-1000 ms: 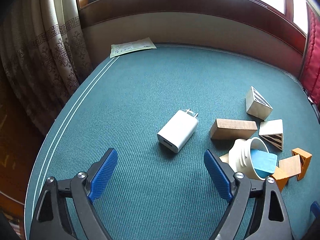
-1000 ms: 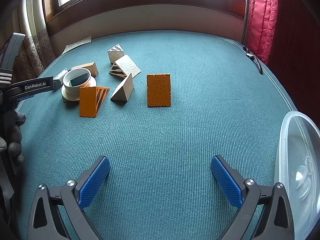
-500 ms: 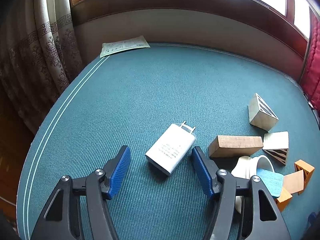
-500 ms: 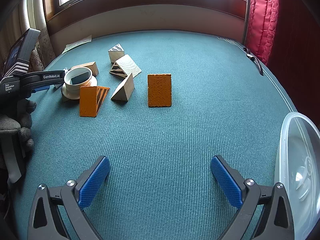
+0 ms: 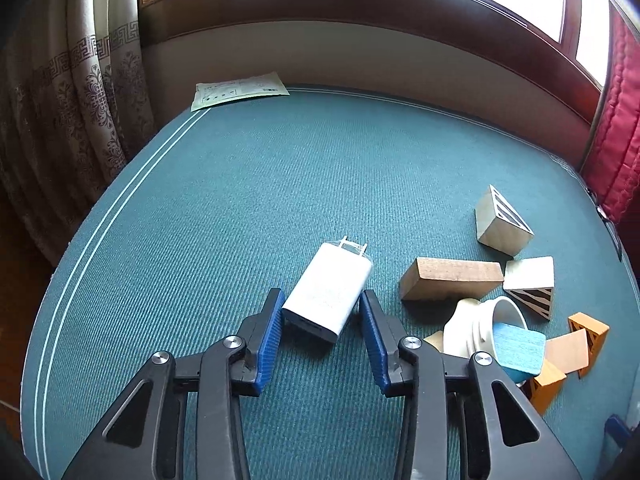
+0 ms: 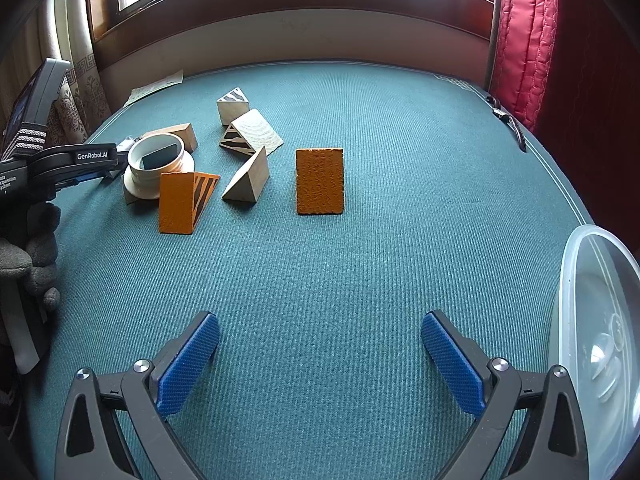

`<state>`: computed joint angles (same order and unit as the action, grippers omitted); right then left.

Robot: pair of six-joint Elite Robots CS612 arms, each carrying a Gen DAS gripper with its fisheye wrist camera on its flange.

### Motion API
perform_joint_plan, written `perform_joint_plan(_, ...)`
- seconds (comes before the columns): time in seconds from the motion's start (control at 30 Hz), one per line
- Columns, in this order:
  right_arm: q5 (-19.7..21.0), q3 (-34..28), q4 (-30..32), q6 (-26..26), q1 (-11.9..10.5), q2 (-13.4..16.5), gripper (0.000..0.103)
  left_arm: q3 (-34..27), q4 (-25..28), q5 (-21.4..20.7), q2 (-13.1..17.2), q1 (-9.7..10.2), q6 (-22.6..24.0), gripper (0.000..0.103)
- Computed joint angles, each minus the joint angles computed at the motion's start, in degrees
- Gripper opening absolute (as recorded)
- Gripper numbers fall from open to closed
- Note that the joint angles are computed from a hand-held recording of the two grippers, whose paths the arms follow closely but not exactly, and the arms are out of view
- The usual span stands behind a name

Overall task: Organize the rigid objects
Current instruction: 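Close the left gripper on the white charger while the right gripper grasps the orange block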

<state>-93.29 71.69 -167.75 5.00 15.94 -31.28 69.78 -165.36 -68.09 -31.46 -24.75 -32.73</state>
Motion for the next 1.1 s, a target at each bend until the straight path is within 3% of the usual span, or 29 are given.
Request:
perform_joint_plan(0.2, -0.1, -0.6, 1.3, 0.2, 0.0, 0.1, 0.103, 1.6, -0.8, -1.0, -0.8, -0.25, -0.5, 0.039)
perform_joint_plan(0.43, 1.9, -2.9, 1.6, 4.3, -0.9, 0.8, 0.097, 2.8, -1.0, -0.7, -1.6, -0.23, -2.1, 0.039)
perform_joint_plan(0.87, 0.7, -11.0, 3.1, 3.5, -0.6, 5.0, 0.06, 2.7, -0.9, -0.4, -1.4, -0.14, -2.1, 0.04)
perform_joint_plan(1.1, 0.5, -12.5, 2.2, 2.7, -0.4, 6.1, 0.038, 2.3, -1.5, -0.2, -1.0, -0.05, -1.7, 0.041)
